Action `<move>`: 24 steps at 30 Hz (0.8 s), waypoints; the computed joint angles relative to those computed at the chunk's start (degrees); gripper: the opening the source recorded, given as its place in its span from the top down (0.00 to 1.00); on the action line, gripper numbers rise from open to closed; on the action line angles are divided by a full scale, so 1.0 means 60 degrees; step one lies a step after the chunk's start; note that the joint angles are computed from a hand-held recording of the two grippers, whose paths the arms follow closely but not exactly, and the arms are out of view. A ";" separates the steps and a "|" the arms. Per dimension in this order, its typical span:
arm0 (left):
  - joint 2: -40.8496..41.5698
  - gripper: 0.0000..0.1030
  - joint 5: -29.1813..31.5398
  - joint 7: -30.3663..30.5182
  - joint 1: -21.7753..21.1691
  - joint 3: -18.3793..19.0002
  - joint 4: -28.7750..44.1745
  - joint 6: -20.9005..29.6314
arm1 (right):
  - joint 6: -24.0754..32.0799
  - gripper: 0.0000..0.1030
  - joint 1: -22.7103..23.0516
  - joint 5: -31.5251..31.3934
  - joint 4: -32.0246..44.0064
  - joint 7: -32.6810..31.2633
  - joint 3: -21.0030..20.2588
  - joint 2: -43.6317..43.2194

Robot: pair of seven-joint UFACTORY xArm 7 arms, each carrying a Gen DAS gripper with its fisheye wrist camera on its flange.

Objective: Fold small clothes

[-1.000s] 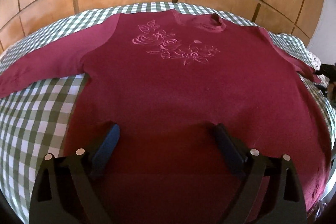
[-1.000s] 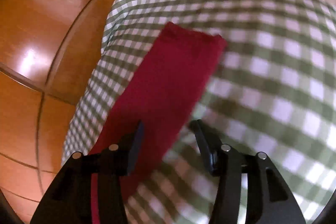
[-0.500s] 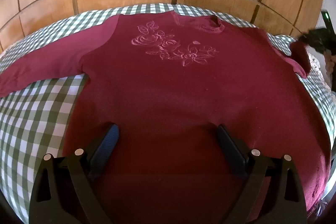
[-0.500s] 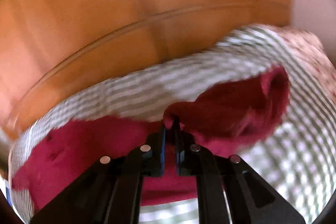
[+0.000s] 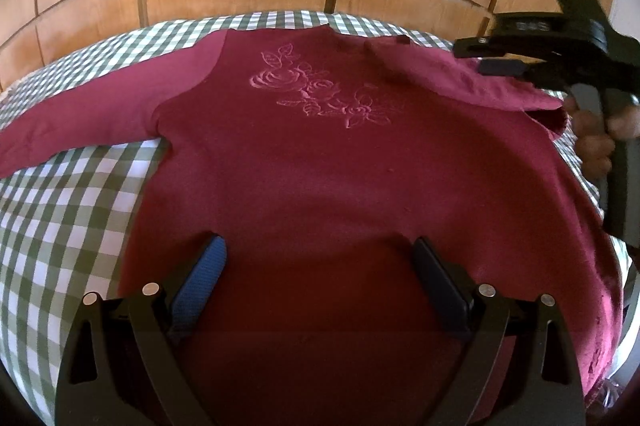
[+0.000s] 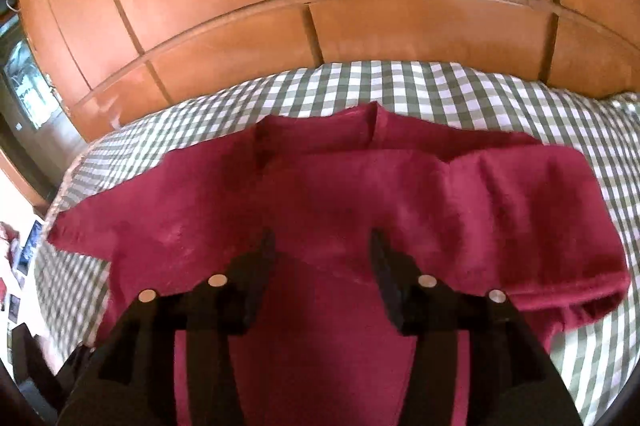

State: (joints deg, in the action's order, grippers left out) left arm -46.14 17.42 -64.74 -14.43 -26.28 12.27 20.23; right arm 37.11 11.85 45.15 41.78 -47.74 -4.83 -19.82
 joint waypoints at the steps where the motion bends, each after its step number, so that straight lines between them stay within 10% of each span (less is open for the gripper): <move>1: 0.0023 0.10 -0.0107 0.0159 -0.0191 0.0231 0.0032 0.0095 | 0.0085 0.41 -0.0054 0.0077 -0.0117 -0.0108 -0.0135 -0.0170; 6: -0.0029 0.33 -0.1022 0.1072 -0.0926 0.1547 0.0348 0.0521 | 0.0791 0.31 -0.0743 -0.0432 -0.1014 -0.0142 -0.0740 -0.1328; 14: 0.2835 0.33 -0.2542 0.2868 -0.0984 0.3089 0.2215 -0.1818 | 0.0967 0.29 -0.1325 -0.0475 -0.1749 -0.0360 -0.1540 -0.1350; 20: 0.5831 0.36 -0.3974 0.4403 -0.0927 0.3337 0.4677 -0.1734 | 0.0274 0.17 -0.1099 0.0543 -0.2290 -0.1328 -0.1466 -0.1566; 24: 0.7031 0.88 -0.4320 0.4746 -0.0920 0.3496 0.5799 -0.1042 | 0.0243 0.16 -0.0928 0.1084 -0.2352 -0.1804 -0.1681 -0.1518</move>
